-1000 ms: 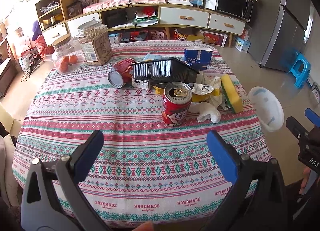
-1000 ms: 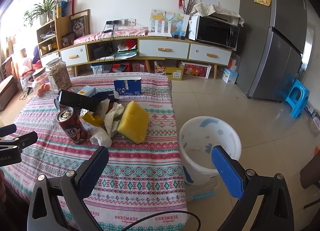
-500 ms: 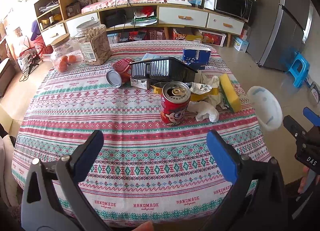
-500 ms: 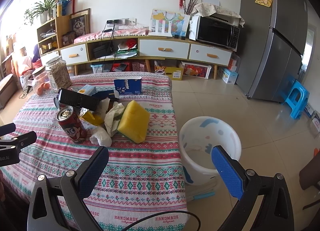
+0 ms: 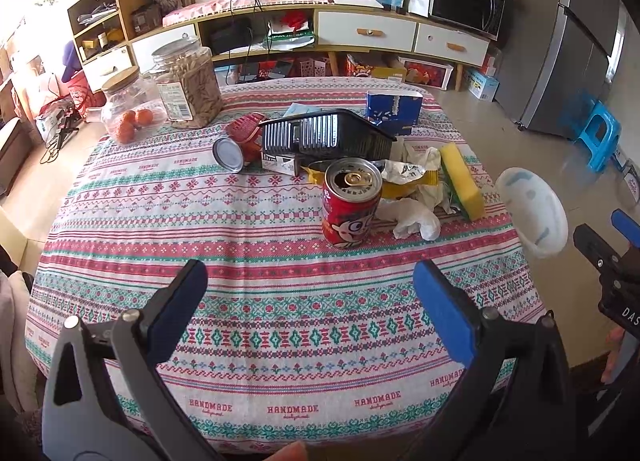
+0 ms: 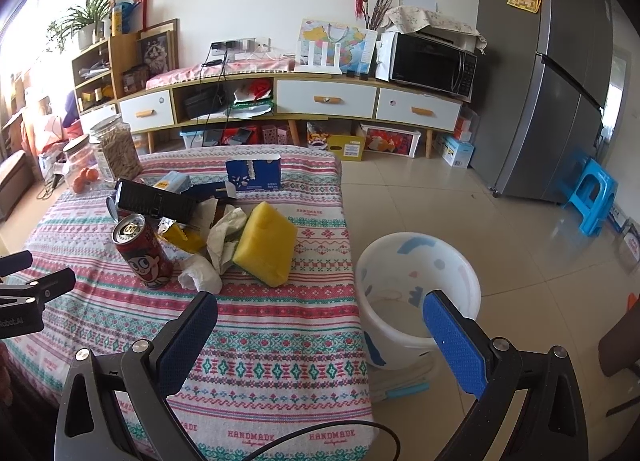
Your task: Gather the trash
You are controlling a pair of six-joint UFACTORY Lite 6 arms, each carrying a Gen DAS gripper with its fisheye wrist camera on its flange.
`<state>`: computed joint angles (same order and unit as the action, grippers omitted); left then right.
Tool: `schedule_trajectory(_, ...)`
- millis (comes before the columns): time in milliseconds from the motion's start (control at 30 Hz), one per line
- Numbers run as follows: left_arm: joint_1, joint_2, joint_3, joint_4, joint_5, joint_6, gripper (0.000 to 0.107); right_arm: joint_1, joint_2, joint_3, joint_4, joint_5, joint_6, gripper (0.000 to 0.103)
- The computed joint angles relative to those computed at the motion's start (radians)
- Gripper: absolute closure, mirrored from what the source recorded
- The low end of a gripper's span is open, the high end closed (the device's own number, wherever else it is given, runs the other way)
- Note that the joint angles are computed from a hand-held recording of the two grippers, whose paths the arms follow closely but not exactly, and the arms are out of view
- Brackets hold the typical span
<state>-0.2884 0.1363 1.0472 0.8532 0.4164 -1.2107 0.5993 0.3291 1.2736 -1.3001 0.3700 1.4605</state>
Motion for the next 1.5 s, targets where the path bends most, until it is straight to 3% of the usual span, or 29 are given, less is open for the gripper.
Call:
schedule_trajectory(600, 0.012, 0.001, -0.006, -0.027, -0.013, 0.021, 0.005, -0.003, -0.006, -0.005, -0.012, 0.002, 0.012, 0.000)
schedule_trajectory(767, 0.058, 0.015, 0.010, -0.178, -0.043, 0.165, 0.005, -0.012, -0.021, -0.004, -0.013, 0.000, 0.009, 0.000)
schedule_trajectory(900, 0.112, 0.047, 0.052, -0.398, -0.054, 0.396, 0.005, -0.007, -0.030, 0.008, -0.016, 0.010, -0.005, 0.000)
schedule_trajectory(1067, 0.177, 0.097, 0.148, -0.669, -0.018, 0.700, 0.005, -0.026, 0.004, 0.110, 0.200, 0.010, -0.265, 0.000)
schedule_trajectory(1200, 0.219, 0.162, 0.266, -0.784, 0.018, 0.839, 0.005, -0.044, 0.073, 0.249, 0.398, 0.025, -0.507, 0.000)
schedule_trajectory(1333, 0.276, 0.294, 0.465, -0.958, 0.093, 0.993, 0.005, -0.068, 0.200, 0.470, 0.611, 0.081, -0.771, 0.000)
schedule_trajectory(1500, 0.321, 0.511, 0.759, -1.085, 0.161, 1.048, 0.008, -0.105, 0.470, 0.904, 0.858, 0.216, -1.049, 0.000)
